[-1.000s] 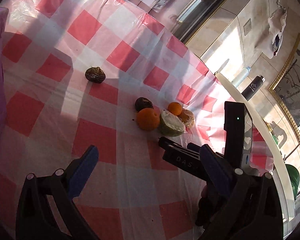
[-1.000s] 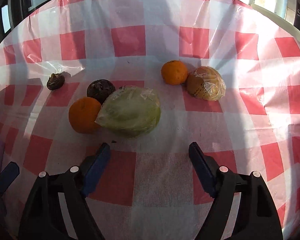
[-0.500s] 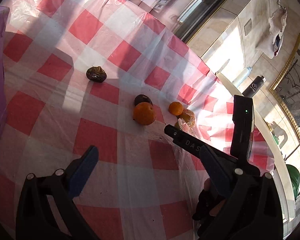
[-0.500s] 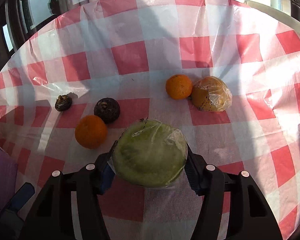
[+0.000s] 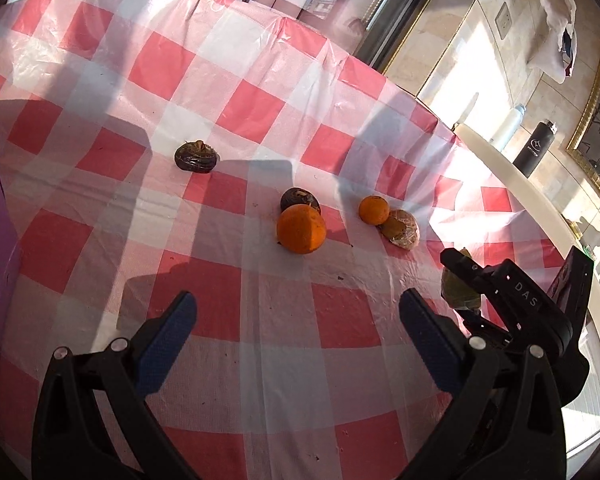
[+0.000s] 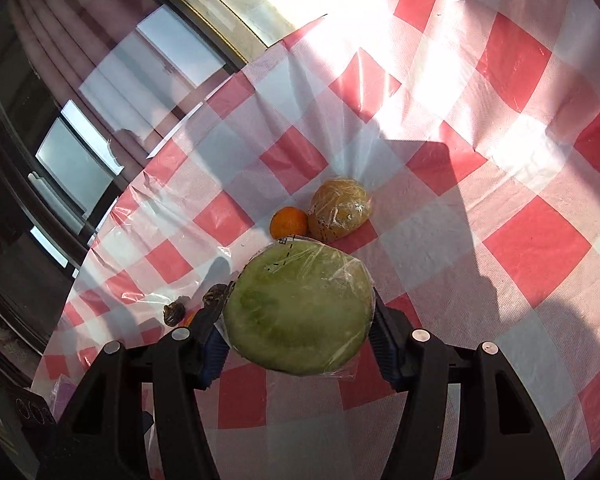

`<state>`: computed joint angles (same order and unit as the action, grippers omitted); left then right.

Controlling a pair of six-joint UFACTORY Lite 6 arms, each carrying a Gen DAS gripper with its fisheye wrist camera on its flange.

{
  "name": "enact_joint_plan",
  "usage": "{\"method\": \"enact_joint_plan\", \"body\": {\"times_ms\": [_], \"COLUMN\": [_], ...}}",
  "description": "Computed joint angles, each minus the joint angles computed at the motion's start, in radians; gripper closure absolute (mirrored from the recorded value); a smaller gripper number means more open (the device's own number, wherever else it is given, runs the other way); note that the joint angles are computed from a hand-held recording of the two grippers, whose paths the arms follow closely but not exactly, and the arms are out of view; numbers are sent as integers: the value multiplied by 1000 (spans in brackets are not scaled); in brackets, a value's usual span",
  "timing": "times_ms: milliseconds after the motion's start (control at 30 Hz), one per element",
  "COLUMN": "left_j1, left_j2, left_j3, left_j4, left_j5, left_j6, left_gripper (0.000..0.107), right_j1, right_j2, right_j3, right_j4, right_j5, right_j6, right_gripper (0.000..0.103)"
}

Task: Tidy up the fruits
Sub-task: 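Grasp another orange with the left tool while the right tool holds the melon, then lift the orange with the left tool while the right tool lifts the melon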

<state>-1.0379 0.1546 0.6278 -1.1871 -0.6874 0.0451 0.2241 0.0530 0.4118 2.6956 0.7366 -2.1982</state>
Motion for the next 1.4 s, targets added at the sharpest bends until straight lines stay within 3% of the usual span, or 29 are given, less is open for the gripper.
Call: {"method": "enact_joint_plan", "body": {"times_ms": [133,200,333,367,433,467,500,600,700,867,1033,1400], "left_j1": [94,152,241,260,256,244,232,193,63,-253,-397,-322], "left_j2": [177,260,412,438,477,488,479,337,152,-161,-195,-169], "left_j3": [256,376,604,639,699,706,684,475,224,-143,-209,-216], "left_j4": [-178,-251,-512,-570,-681,-689,-662,-473,-316,-288,-367,-264], "left_j5": [70,130,220,241,191,159,148,157,40,-185,-327,-247], "left_j6": [350,497,868,943,1085,1109,1091,825,534,177,72,-1], "left_gripper": [7,20,25,30,38,56,66,67,67,67,67,67], "right_j1": [0,-14,-16,-15,-6,-4,-3,-1,11,64,77,68], "right_j2": [16,24,29,24,24,22,22,22,20,4,-3,19], "right_j3": [7,8,10,8,13,11,11,12,16,23,18,31], "right_j4": [-2,-27,-30,-29,-23,-19,-17,-20,-3,76,94,52], "right_j5": [13,25,28,24,16,14,13,12,-1,-46,-54,-43], "right_j6": [7,24,23,18,10,4,2,1,-15,-98,-118,-106], "right_gripper": [44,44,44,44,44,44,44,44,44,44,44,44]}}
